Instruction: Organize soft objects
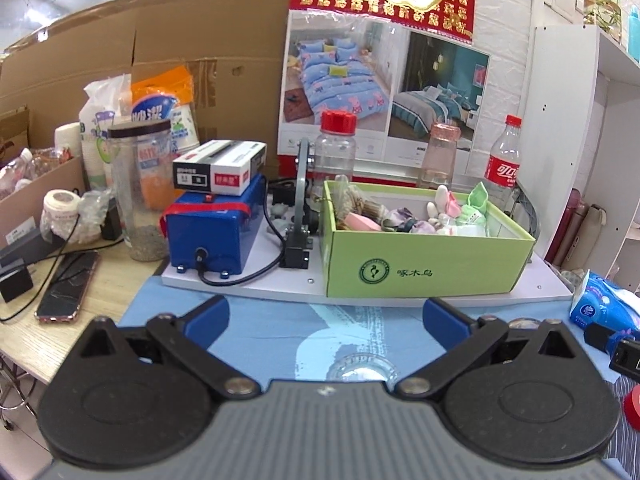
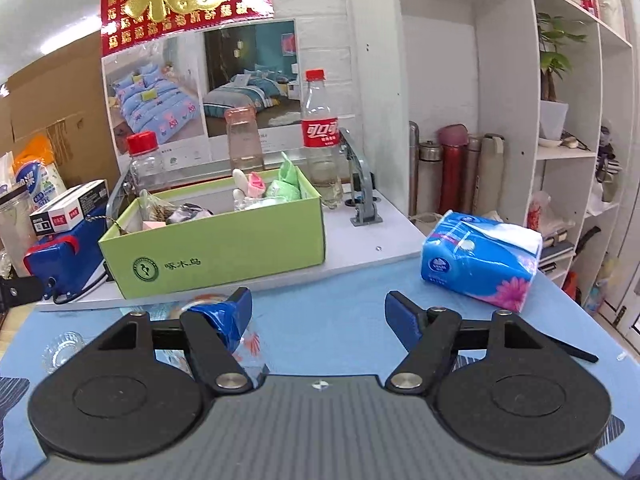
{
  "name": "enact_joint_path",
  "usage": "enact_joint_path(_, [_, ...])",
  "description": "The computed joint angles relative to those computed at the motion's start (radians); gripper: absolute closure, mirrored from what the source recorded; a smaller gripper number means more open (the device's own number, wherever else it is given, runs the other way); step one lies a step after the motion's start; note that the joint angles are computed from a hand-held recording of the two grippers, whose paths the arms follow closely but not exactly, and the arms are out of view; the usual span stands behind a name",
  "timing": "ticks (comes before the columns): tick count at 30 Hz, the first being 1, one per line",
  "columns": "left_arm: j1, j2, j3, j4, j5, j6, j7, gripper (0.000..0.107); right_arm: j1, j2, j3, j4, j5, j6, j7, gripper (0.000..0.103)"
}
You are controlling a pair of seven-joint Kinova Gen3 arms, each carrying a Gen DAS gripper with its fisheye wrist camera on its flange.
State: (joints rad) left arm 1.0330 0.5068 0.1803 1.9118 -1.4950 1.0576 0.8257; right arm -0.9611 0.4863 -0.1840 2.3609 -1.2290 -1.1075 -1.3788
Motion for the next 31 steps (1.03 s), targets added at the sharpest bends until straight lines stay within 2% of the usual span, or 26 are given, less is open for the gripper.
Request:
enact_joint_path(6, [-0.002, -0.023, 0.009, 0.032, -0.002, -0.014, 0.042, 0.005, 0.034, -0.017, -0.003, 0.036, 0.092, 0.063, -0.087, 0.043])
enact_joint_path(9, [-0.009, -0.031, 0.017, 0.044, 0.004, -0.025, 0.055, 0.005, 0.007, -0.017, 0.004, 0.038, 0.069, 0.054, -0.078, 0.044])
enact_joint_path(23, [0.057, -0.008, 0.022, 0.014, 0.102, 0.049, -0.023, 0.005, -0.057, -0.021, -0.014, 0.070, 0.006, 0.017, -0.099, 0.043])
enact_joint_path(31, [0.081, -0.007, 0.019, 0.014, 0.090, 0.061, -0.026, 0.005, -0.060, -0.017, -0.016, 0.067, -0.032, 0.024, -0.089, 0.043])
